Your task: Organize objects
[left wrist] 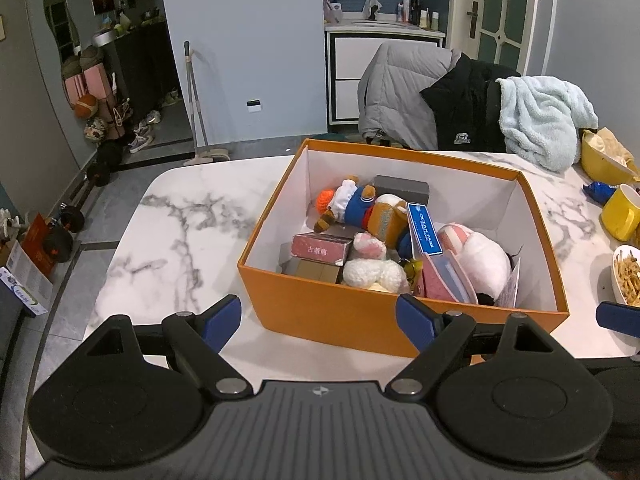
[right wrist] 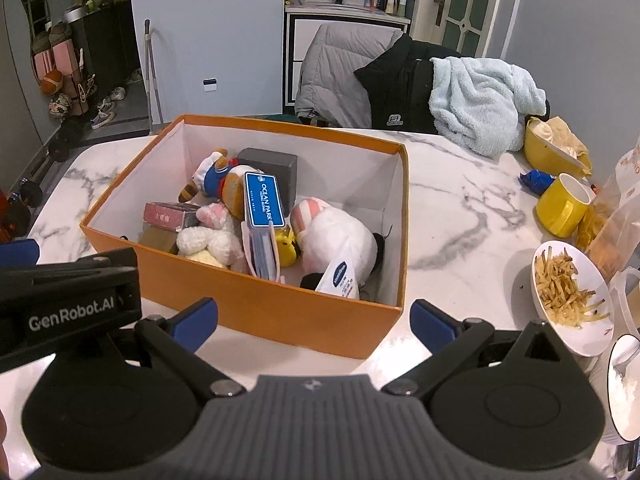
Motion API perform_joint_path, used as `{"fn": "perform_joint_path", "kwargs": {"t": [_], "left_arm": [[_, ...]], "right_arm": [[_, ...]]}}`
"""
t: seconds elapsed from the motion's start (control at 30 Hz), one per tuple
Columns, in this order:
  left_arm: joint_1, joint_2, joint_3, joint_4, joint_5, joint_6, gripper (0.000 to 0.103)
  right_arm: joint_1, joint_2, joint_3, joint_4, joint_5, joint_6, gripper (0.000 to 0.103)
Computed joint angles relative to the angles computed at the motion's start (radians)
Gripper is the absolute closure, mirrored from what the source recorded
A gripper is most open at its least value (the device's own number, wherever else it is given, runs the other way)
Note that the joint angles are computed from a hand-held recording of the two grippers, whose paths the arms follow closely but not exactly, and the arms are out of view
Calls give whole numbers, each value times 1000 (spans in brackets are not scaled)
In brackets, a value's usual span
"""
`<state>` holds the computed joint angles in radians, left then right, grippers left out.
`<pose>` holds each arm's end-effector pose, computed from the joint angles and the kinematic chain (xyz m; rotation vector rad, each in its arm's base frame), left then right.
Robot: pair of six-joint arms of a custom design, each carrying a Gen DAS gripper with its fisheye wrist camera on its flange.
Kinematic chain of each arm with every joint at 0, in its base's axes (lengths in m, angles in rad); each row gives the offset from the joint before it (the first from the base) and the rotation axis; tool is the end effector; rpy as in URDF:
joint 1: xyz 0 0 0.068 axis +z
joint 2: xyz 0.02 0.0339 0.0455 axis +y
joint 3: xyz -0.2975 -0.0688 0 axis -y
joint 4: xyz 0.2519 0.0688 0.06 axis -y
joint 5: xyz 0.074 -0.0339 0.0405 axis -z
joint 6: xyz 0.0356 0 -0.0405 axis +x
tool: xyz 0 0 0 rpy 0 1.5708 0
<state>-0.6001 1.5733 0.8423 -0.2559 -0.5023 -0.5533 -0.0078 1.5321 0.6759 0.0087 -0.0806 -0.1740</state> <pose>0.2625 -0.1589 0.1997 -0.1282 2.3911 0.1222 0.2914 0.0006 0.1777 -0.2371 2.4030 0.0140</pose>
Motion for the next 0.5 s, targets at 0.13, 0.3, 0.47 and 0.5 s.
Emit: {"fn": "perform_joint_path", "kwargs": {"t": [0.13, 0.3, 0.47, 0.5], "left_arm": [[-1, -3, -4, 3, 4, -3, 3], [-1, -7, -11, 8, 7, -4, 3], [-4, -8, -11, 8, 7, -3, 3], [-4, -8, -11, 8, 7, -3, 3]], "right_arm": [[5, -1, -4, 2, 3, -3, 1], [6, -5, -6, 1, 1, -6, 1], [8, -4, -7, 1, 1, -6, 1], [8, -4, -7, 1, 1, -6, 1]]}}
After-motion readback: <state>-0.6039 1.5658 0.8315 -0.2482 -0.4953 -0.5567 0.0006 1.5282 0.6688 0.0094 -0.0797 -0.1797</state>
